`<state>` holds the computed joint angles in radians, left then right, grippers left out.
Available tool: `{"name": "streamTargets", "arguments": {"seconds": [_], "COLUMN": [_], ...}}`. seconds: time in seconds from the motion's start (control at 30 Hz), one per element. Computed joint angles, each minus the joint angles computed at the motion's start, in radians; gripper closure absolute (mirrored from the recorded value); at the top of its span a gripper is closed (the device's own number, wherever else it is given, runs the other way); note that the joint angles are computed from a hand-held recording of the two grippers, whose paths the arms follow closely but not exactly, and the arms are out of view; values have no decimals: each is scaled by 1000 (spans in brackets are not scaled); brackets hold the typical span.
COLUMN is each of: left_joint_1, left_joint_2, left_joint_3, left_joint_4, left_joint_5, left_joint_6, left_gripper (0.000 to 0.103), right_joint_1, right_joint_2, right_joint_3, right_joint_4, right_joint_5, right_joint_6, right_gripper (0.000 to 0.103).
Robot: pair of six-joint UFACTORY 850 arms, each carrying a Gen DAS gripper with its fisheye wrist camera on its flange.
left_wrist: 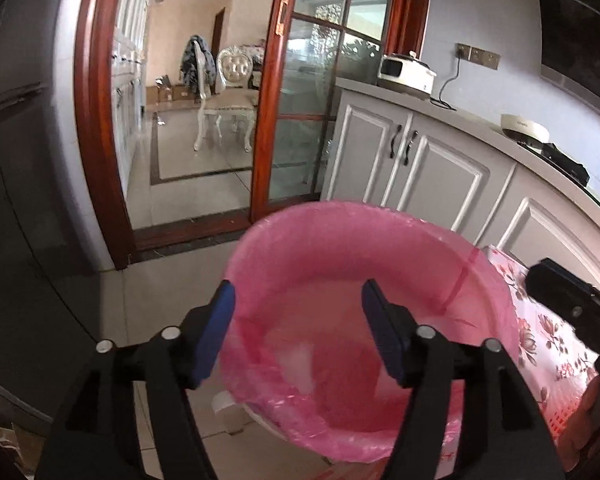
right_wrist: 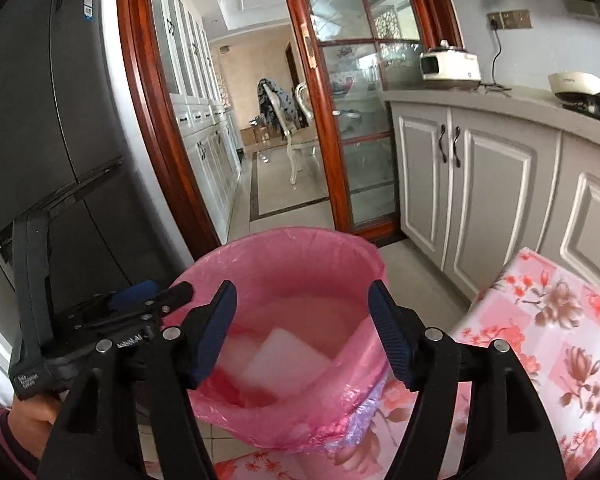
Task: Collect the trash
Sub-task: 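Carry foam and tissue to the pink bin and open both tools, then grasp the orange fruit net with the right tool while the left grasps the white bag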
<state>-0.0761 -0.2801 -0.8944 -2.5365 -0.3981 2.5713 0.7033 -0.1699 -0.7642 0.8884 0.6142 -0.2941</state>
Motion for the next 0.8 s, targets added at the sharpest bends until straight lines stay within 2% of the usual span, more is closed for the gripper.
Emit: {"name": "streamTargets", "arguments": {"seconds": [0.17, 0.23, 0.27, 0.37, 0.5, 0.57, 0.7, 0.77, 0.8], "left_joint_1": [14, 11, 9, 23, 37, 38, -32, -85, -122], "left_joint_2": [56, 101, 128, 231, 357, 418, 565, 629, 664], "left_joint_3": [51, 96, 123, 222, 339, 392, 516, 568, 597], "left_joint_4": [-21, -91, -136, -90, 37, 111, 124, 111, 154], "left_joint_5": [-8, -16, -22, -63, -84, -98, -69, -42, -30], "left_joint_6": [40, 119, 164, 125, -13, -101, -96, -97, -146], "left_gripper": [33, 21, 18, 6, 5, 5, 5, 5, 5], "right_joint_1": [38, 67, 89, 154, 270, 352, 535, 618, 665], "right_joint_2": [57, 89, 111, 175, 250, 297, 387, 420, 435], "right_joint_3": [42, 64, 80, 132, 192, 236, 322, 356, 372], "right_joint_4": [96, 157, 202, 311, 520, 623, 814, 903, 956], "right_joint_5": [28, 47, 66, 118, 216, 295, 467, 534, 575], "right_joint_6": [-67, -103, -132, -193, -305, -325, -302, -279, -265], "right_gripper": [37, 37, 35, 32, 31, 28, 27, 27, 27]}}
